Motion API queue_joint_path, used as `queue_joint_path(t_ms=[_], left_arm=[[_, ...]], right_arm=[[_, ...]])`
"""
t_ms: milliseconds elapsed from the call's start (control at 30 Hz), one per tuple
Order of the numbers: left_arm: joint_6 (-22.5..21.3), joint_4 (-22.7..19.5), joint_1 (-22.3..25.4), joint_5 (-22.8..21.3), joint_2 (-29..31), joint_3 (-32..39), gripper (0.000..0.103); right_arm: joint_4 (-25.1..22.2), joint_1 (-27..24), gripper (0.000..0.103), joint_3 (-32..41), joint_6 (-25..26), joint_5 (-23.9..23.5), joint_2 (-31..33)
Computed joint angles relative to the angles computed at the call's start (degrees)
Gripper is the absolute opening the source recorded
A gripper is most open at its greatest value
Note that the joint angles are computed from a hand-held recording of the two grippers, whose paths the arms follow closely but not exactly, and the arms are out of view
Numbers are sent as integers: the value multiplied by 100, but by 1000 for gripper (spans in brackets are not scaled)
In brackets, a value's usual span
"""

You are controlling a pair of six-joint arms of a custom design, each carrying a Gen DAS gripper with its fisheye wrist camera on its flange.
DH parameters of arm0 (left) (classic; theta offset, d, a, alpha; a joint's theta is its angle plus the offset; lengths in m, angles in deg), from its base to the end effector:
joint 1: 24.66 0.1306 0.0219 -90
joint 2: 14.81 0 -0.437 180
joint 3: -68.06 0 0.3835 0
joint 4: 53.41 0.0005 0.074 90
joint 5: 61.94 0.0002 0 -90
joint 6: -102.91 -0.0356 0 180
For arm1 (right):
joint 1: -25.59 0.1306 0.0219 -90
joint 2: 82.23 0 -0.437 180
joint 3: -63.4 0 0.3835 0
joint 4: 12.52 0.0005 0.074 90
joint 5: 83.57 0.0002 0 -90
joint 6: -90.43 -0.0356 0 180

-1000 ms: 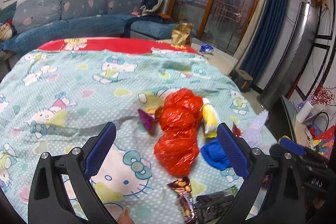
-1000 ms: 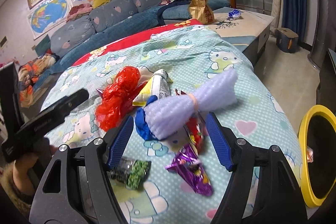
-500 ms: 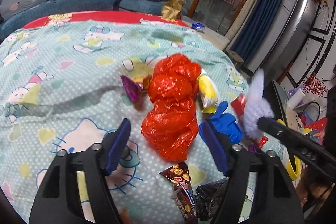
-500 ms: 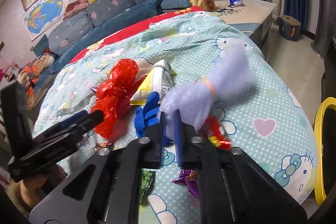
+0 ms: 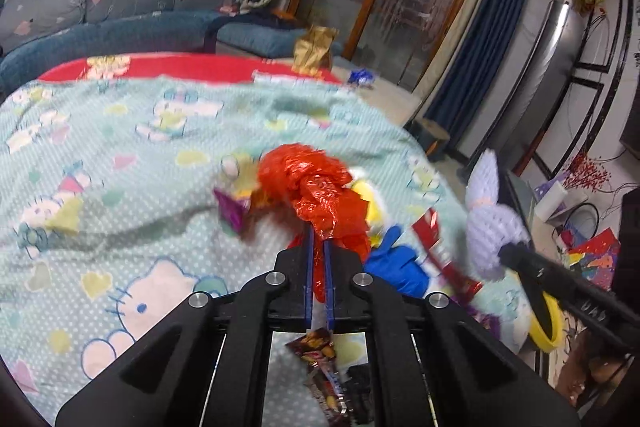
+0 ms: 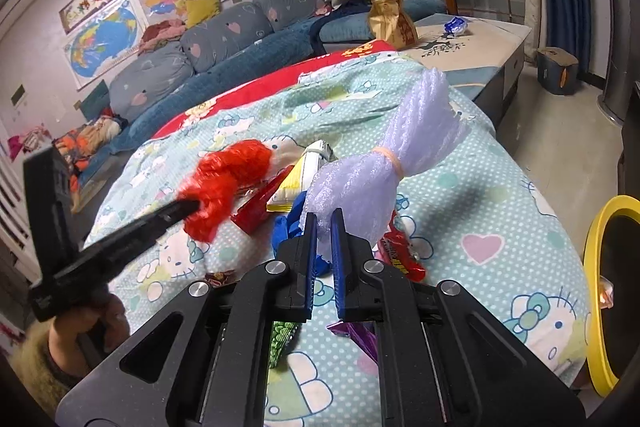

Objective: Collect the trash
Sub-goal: 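Grasp the red plastic bag with the left tool while the right tool grasps the lavender foam net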

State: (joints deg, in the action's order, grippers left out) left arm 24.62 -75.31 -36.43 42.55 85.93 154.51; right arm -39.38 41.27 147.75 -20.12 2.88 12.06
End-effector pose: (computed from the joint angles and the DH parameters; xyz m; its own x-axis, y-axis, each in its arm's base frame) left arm 0.5486 -0.1239 0.4011 -0.6462 -0.0661 -0.7603 0.2696 0.9122 -0.3085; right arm 0.5001 0.1422 0.4344 -0.6515 0.1810 -0.7368 -0.0948 0.9441 0.3158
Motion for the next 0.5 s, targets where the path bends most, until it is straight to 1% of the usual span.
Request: queue_joint_path(t_ms=[233,500], left_arm=[[-51,239,-69,159,-281,-70,4],[-147,282,-219,325,-430,-87,4]], right_arm=[[116,-100,4,-161,-64,20,-190],[168,-198,4,-350,-111,83,-417]])
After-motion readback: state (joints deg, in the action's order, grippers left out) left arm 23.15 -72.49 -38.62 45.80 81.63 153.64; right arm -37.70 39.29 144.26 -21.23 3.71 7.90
